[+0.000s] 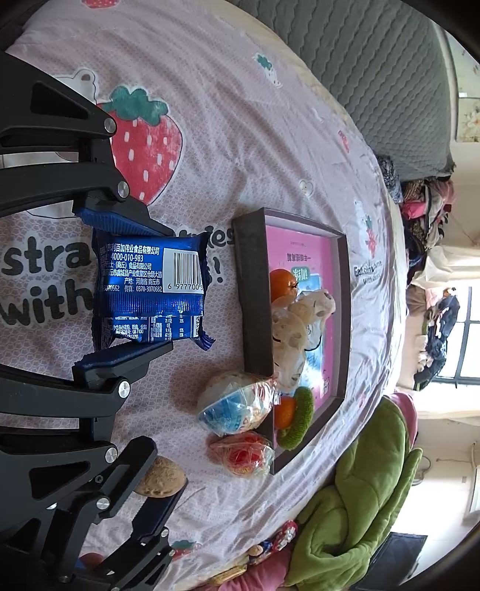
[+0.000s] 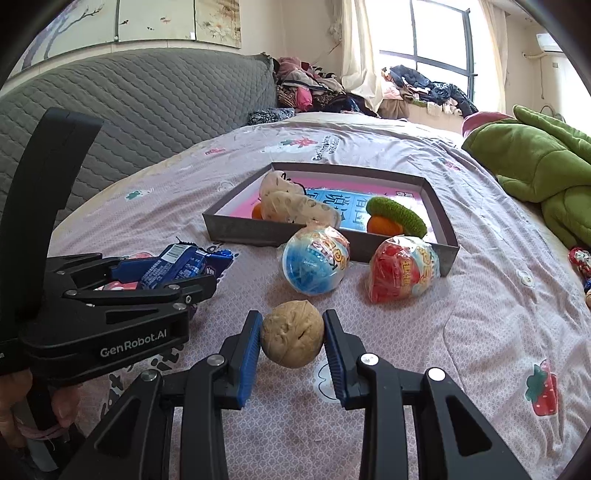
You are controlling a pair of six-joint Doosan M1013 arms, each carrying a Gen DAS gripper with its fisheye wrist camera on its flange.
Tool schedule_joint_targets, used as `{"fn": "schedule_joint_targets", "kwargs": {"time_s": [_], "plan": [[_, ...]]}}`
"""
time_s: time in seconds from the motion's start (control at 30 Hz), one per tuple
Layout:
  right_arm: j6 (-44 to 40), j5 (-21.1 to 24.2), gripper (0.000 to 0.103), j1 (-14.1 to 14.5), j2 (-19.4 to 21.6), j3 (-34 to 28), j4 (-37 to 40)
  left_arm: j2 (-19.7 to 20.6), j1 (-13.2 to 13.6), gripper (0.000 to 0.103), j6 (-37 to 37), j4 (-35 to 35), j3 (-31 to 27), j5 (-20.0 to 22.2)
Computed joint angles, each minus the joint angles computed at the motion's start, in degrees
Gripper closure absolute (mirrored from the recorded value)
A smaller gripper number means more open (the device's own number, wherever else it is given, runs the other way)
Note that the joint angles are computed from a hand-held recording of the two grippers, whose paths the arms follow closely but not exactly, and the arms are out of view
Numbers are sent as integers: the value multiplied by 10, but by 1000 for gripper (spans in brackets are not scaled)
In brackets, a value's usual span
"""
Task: Organize objects
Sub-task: 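Lift and carry the packet and bun toward the pink box with both tools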
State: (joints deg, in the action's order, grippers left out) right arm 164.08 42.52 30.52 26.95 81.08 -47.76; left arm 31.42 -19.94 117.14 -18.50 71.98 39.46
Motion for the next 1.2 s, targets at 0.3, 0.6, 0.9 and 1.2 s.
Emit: {"fn": "schedule_joint_targets", "kwargs": {"time_s": [0.3, 0.6, 0.9, 1.2], "plan": [[24, 1, 69, 3, -7, 3, -28, -15, -1, 50, 2, -1, 16, -13], [44, -3, 69, 3, -15, 5, -55, -30, -1, 50, 13, -15, 29, -31], [48, -10, 69, 2, -22, 2, -82, -43, 0, 50, 25, -34, 32, -44], [34, -12, 69, -4, -27, -5, -86, -47, 2, 50, 35, -54, 29, -55]]}}
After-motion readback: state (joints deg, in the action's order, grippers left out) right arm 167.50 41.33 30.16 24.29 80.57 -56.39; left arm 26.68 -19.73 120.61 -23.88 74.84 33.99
